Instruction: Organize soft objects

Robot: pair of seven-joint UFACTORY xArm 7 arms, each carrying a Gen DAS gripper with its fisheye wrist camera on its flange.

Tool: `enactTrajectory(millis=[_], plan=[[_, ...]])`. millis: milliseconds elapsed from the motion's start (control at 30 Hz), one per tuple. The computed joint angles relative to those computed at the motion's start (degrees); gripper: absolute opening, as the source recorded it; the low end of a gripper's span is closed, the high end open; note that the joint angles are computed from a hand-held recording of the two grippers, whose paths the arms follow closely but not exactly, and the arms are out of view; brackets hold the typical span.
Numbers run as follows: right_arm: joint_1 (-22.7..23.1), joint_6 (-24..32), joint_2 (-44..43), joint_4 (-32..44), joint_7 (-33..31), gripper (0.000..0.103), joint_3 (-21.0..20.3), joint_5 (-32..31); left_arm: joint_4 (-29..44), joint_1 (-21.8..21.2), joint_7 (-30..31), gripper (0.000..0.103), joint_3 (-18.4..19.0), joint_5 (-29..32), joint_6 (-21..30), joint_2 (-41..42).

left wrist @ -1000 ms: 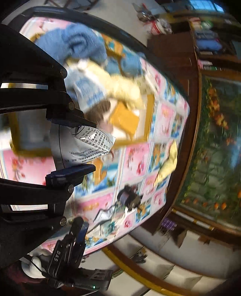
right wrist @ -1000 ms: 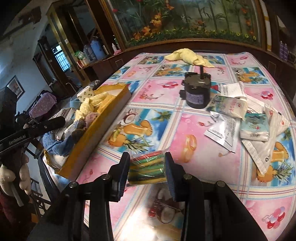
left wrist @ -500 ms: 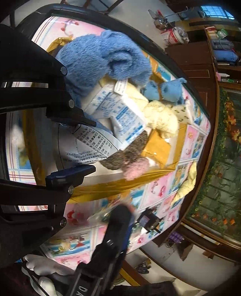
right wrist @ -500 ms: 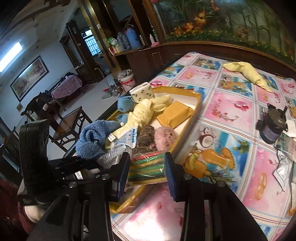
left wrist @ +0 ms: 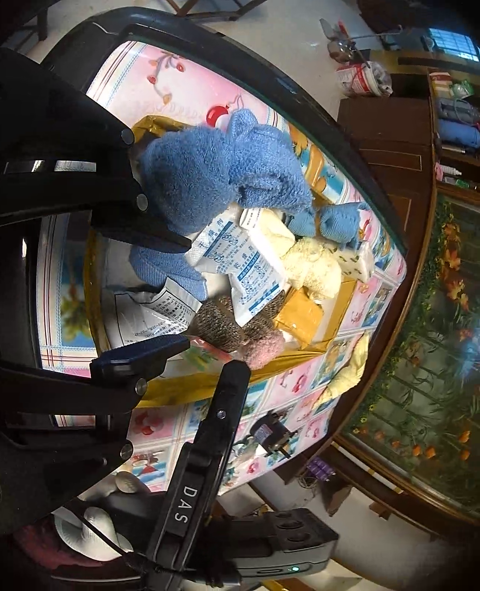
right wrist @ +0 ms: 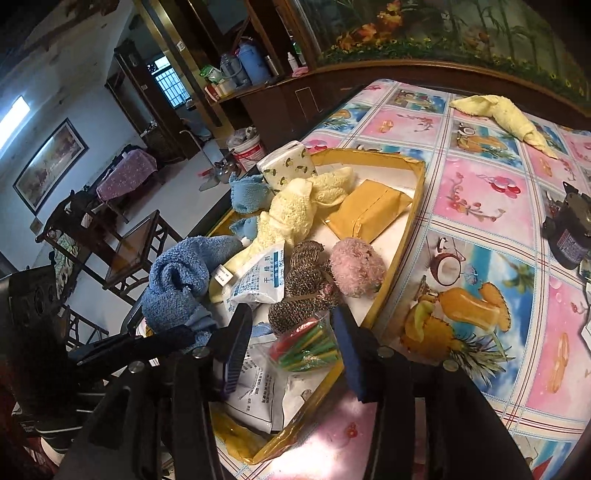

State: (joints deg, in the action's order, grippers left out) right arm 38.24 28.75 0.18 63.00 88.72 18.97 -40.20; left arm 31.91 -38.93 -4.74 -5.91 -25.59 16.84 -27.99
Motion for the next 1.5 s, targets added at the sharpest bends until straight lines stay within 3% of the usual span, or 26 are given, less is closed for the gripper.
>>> enactTrajectory(millis=[233, 333, 567, 700, 867, 900, 1033, 1167, 1267, 1300, 1367, 1433, 1500], plan=[[-2.0, 0.0, -8.8, -8.8, 7.0, 0.046, 2.3, -2.2, 0.0, -5.7, 2.7, 0.046, 2.9, -5.3, -2.1, -1.9], [-3.2, 2.1, -16.6, -15.7, 7.3, 0.046, 3.4, 1.5, 1.0, -7.0, 3.6, 0.054, 1.6, -5.3, -2.1, -2.0], [-6.4, 21.8, -37.7, -27.1, 1.9, 0.046, 2.7, 12.5, 4.2, -11.4, 6.9, 0.057, -0.7, -5.3, -2.1, 1.6], [-12.4, 27.7, -38.3, -26.5, -6.3, 0.047, -0.7, 13.2, 5.9, -11.0, 6.8, 0.057, -2.9, -5.2, -0.7, 3.6], [-17.5, 19.9, -35.0, -28.5, -12.2, 0.044, -5.7, 17.1, 6.6, -8.9, 4.7, 0.057, -5.5, -3.2, 0.5, 4.0], [-18.2, 19.3, -33.3, -28.2, -13.3, 0.039, -5.8, 18.3, 6.7, -8.6, 4.4, 0.057, -5.7, -2.9, 0.6, 4.2], [-20.1, 20.6, -30.1, -26.1, -16.2, 0.039, -2.5, 20.2, 7.2, -8.3, 4.2, 0.057, -5.5, -2.7, 0.8, 5.2], [-18.4, 19.8, -29.2, -25.5, -20.0, 0.038, -0.6, 24.1, 8.2, -9.0, 5.5, 0.057, -5.1, -4.2, 1.2, 6.9], [-14.0, 13.7, -27.9, -26.8, -23.8, 0.038, -1.7, 31.3, 8.8, -9.0, 6.4, 0.057, -5.7, -4.8, 1.7, 7.6], [-14.1, 13.2, -27.6, -26.3, -24.5, 0.038, -0.2, 31.7, 8.8, -8.9, 6.6, 0.057, -5.9, -4.9, 1.8, 7.5], [-10.0, 6.3, -29.4, -28.7, -28.3, 0.038, -2.7, 37.5, 8.7, -8.3, 6.3, 0.057, -6.6, -4.3, 1.8, 7.0], [-11.4, 4.3, -34.2, -30.2, -26.6, 0.038, -0.8, 37.0, 8.4, -8.1, 6.1, 0.057, -6.8, -4.1, 1.5, 6.6], [-18.3, 11.8, -38.2, -28.0, -22.2, 0.039, 5.7, 30.2, 8.3, -8.1, 5.7, 0.057, -6.8, -4.0, 1.3, 6.7]])
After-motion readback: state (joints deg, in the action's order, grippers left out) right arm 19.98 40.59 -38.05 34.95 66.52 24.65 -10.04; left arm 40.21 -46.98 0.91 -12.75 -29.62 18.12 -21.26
